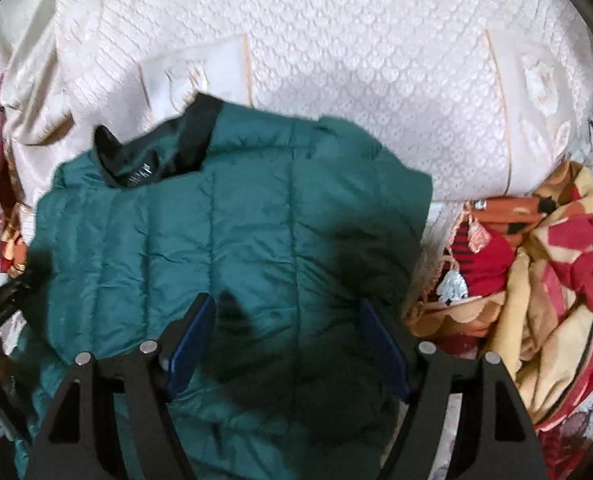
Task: Fold large clothes
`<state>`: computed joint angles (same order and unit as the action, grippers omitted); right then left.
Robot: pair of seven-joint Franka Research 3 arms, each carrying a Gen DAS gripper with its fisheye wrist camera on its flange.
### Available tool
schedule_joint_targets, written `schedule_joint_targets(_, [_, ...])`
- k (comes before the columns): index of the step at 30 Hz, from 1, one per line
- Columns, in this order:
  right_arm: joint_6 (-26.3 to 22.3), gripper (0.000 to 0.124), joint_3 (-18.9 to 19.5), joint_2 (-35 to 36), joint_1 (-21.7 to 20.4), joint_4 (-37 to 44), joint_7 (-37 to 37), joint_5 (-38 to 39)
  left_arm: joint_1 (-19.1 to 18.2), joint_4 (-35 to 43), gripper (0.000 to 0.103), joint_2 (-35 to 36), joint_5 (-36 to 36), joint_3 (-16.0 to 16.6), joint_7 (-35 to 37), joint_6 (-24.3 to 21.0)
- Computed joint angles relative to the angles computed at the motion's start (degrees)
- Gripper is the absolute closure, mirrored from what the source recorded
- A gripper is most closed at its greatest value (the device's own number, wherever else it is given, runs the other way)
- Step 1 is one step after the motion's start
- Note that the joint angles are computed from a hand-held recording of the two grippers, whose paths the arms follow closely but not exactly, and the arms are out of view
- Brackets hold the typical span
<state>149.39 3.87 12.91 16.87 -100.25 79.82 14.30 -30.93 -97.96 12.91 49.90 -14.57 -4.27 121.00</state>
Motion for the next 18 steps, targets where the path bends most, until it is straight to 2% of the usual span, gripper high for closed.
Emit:
schedule_joint_targets(3, [0.74,0.046,1.69,-2.31,-0.74,-1.88,-5.70,3.86,-0.23,-2.16,0.082,-2.02,0.98,-0.27,-2.00,0.37])
schedule_joint_targets(6, [-2.97,0.046,3.42,-2.03,-0.53,-0.81,-12.50,8.38,-0.28,-2.87,0.082,-2.65,0.90,-1.05,-2.20,0.60])
schedule_joint_targets(8, [-4.30,0.046,3.76,-0.64,0.86,0.37,-13.83,8.24,-0.72,-2.80,0.082,-2.53,0.99,-1.53,-2.35,-0.12])
schedule_joint_targets(10, [-3.27,0.046,3.20,1.68,3.31,1.79,-11.34,4.68,-1.02,-2.07,0.082,-1.73,0.53,-1.83,-1.37,-0.78])
schedule_joint_targets(13, [0.25,0.046,-0.17,5.40,8.59,4.05,-1.26,-6.93,-1.22,1.11,0.082,1.45,-2.03,-1.56,2.14,-2.86])
schedule_joint_targets(15, [1.94,0.046,-0.31,6.66,8.93,5.14,2.21,-7.68,-1.30,2.99,0.082,3.26,-3.27,-0.93,3.74,-3.27])
schedule_joint_targets(18, [3.27,0.046,0.71,8.62,7.59,7.52,5.51,-4.22,-2.13,6.78,0.082,6.09,-2.13,0.66,4.71,-4.76])
